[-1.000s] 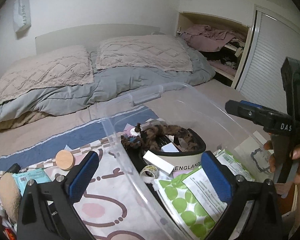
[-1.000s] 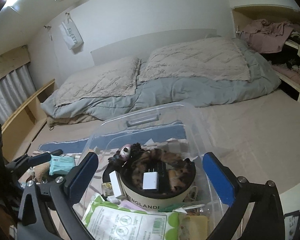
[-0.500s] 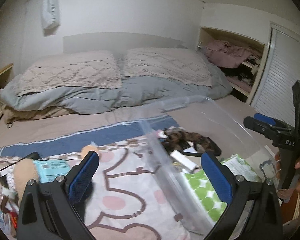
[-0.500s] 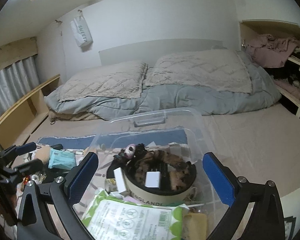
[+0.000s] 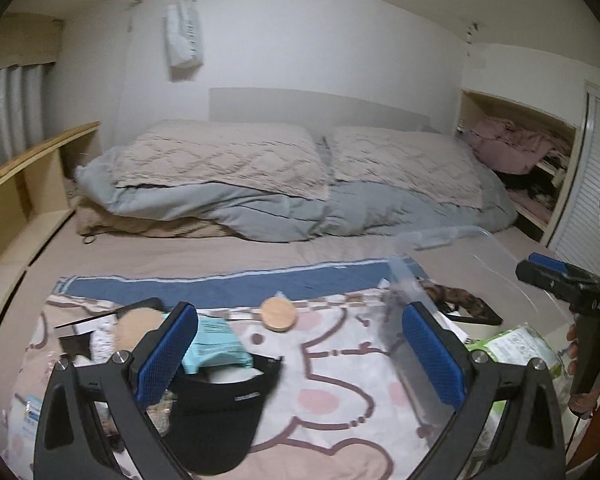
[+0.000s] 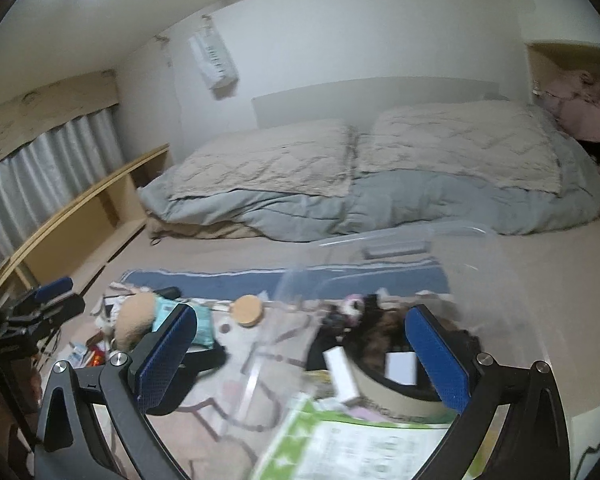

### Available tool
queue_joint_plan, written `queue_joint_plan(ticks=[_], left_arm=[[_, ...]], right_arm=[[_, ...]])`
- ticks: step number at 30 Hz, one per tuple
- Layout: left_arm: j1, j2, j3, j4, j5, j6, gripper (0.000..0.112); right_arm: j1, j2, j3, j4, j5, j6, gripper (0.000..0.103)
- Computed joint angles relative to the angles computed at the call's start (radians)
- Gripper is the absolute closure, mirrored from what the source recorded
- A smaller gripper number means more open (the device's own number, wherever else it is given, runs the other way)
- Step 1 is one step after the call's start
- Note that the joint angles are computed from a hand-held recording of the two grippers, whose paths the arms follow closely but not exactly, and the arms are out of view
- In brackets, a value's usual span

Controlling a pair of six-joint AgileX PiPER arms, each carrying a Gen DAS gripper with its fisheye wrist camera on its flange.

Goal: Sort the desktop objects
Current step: 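Open both tools in the bin and withdraw them toward the pile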

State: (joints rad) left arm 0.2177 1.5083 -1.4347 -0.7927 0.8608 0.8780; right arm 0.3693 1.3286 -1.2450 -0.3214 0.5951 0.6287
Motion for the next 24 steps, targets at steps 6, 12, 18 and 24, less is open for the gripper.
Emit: queue_joint_plan(ticks=[6,12,18,24], left_arm=[[0.142,0.015,-0.009,-0.054,0.055,0.054,0.01],[0.27,0.019,-0.019,-0.094,0.1,0.109,0.01],[0.379,0.03,-0.043,-0.143,0.145,0.141,0.01],[0.443,0.046,-0.055,-0.149,0.161,0.181,0.01]], right_arm=[[0.117,0.087,-0.097,-0.041,0.019,0.027,0.0],[0.183,0.176,-0.186,0.008,-0.005,-0.024,0.0],[0.247,0.265,-0.278,0.015,-0.003,-0.038,0.0],[0.297,0.331,-0.362,0.018,0.019,-0.047,0.0]])
